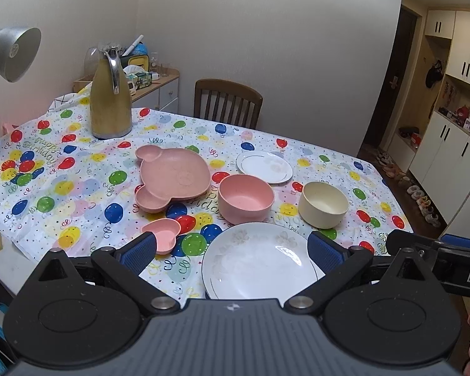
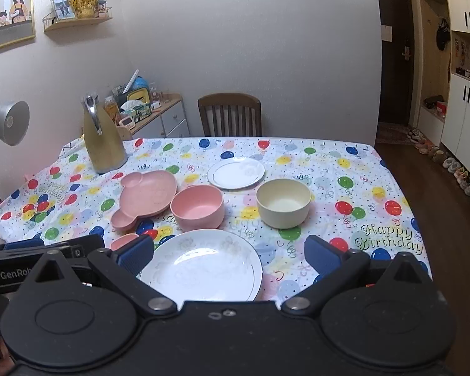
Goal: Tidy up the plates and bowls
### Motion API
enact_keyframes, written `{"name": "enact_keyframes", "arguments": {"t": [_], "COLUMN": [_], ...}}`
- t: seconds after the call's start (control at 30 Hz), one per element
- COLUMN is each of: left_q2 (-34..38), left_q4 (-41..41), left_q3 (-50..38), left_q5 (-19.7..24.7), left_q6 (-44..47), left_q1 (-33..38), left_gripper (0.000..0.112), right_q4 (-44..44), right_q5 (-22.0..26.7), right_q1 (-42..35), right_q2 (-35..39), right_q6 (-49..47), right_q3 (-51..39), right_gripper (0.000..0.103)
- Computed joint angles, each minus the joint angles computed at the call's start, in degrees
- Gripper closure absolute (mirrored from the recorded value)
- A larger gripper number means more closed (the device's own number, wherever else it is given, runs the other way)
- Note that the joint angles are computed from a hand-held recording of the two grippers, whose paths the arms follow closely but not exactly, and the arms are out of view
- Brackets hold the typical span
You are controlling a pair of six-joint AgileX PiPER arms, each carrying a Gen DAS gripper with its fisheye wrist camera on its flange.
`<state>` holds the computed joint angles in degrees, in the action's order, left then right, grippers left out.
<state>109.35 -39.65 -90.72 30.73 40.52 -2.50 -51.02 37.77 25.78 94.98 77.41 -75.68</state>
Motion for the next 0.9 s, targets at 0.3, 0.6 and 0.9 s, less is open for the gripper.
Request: {"name": "enact_keyframes", "arguments": {"t": [0.3,0.6,0.9], "left_q2": [-0.41,-0.40,-0.55], "left_q4": [-1.56,-2.90,-3.01], "left_q3": [0.66,0.37,0.60], "left_q5": [-0.69,0.29,0.50], "left_q6": [2.21,3.02,2.74], "left_q1": [-0.07,-0.05,-0.01], "left_gripper": [0.009,0.009,0.009], "right_q4": [1.43,2.87,1.60], "right_q5": [-2.78,-1.76,-2.68], "right_q1": [-1.29,-0.97,-0.52], "right_q2": [-1.00,-0.23,-0.67], "right_q6": [1.14,-2.06,-2.99], "right_q3": [1.59,0.14,0.42], "right_gripper": [0.000,0.001,0.006]}}
